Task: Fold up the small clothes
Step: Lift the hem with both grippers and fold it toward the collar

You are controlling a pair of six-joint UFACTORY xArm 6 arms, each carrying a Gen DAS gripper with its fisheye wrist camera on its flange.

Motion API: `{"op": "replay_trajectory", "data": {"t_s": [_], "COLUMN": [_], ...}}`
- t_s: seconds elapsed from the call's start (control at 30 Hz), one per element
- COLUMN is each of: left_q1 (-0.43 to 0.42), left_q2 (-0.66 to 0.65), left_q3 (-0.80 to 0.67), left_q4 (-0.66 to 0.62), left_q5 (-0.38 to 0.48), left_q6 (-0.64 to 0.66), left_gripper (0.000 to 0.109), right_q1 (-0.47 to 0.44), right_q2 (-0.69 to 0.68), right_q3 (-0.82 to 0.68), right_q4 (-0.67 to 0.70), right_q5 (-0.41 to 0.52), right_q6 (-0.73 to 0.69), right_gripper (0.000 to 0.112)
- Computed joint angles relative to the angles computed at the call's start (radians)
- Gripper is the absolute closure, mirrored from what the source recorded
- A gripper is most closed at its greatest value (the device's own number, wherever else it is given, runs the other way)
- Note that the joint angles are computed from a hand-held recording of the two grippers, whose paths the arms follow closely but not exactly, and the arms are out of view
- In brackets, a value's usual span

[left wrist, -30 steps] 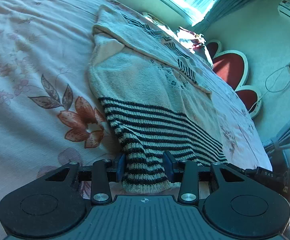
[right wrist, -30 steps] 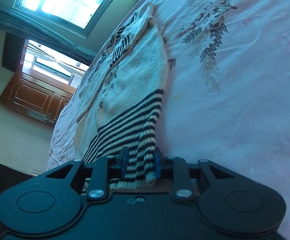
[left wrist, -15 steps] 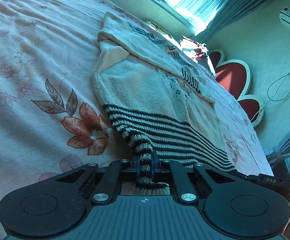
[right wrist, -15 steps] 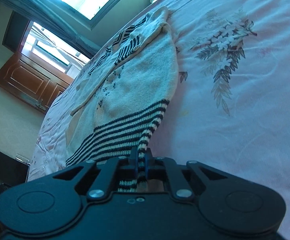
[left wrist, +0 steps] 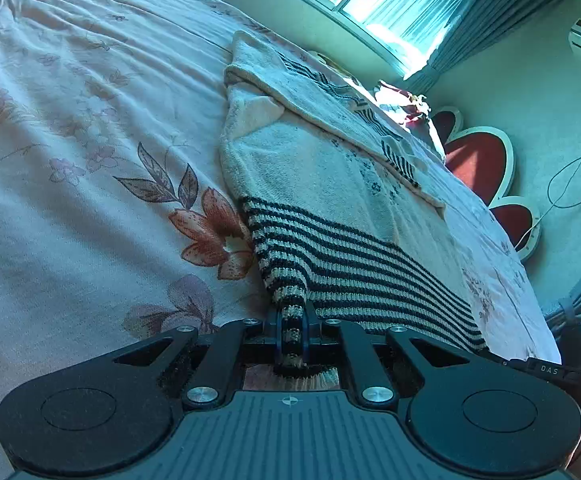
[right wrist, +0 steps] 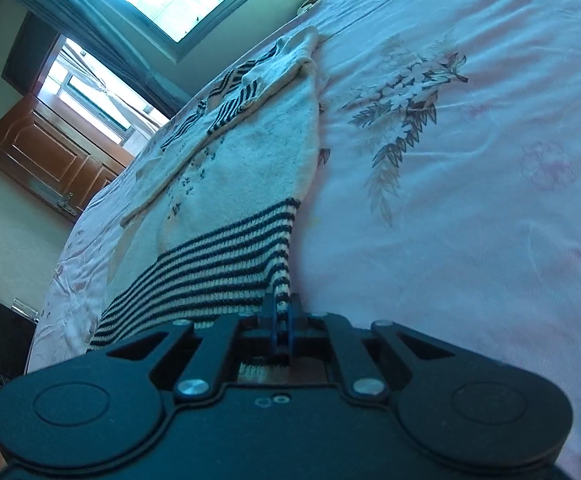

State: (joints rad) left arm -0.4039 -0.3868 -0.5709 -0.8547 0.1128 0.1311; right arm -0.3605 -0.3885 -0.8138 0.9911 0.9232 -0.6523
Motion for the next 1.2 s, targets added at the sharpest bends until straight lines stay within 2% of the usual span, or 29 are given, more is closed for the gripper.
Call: {"op": "replay_trajectory", "data": {"t_s": [0.1, 0.27, 0.37, 0.4, 0.5, 0.63, 0.83, 0.97, 1.1, 1.2], "left_q1": [-0.004, -0.004, 0.012, 0.030, 0.072, 0.118, 0.183, 0.213, 0.240, 0.256], "left_q2": [-0.012, -0.013, 0.035, 0.070, 0.170, 0.317, 0.617, 0.832, 1.060, 1.243], "left_q3": [0.004, -0.030, -0.115, -0.162, -0.315, -0.535, -0.916, -1.189, -1.495, -1.772], "left_q4": [0.013, -0.082, -0.211, -0.215, -0.177, -0.056, 0.150, 0.283, 0.387, 0.466], "left_q5": [-0.006, -0.037, -0.040, -0.026, 0.016, 0.065, 0.159, 0.246, 0.374, 0.514], "left_q6": [-0.009, 0.056, 0.193, 0.221, 0.252, 0.205, 0.041, -0.076, -0.189, -0.281], "left_gripper": [0.100, 0.100, 0.100, 0.100, 0.100, 0.100, 0.100, 0.100, 0.100, 0.100], "right_q1": [-0.007, 0.010, 0.032, 0.038, 0.061, 0.102, 0.139, 0.151, 0.148, 0.147], "right_q2": [-0.007, 0.008, 0.039, 0.058, 0.151, 0.313, 0.625, 0.865, 1.120, 1.338], "right_q3": [-0.017, -0.069, -0.117, -0.143, -0.253, -0.446, -0.823, -1.125, -1.461, -1.767], "right_q4": [-0.001, 0.056, 0.106, 0.119, 0.146, 0.166, 0.119, 0.034, -0.044, -0.103], "right_q5": [0.030, 0.006, -0.037, -0.044, -0.076, -0.122, -0.137, -0.099, -0.013, 0.062], "right_q6": [-0.034, -0.067, -0.090, -0.087, -0.069, -0.001, 0.151, 0.249, 0.391, 0.511], "right_gripper": [0.107, 0.107, 0.107, 0.107, 0.107, 0.107, 0.107, 0.107, 0.107, 0.107]}}
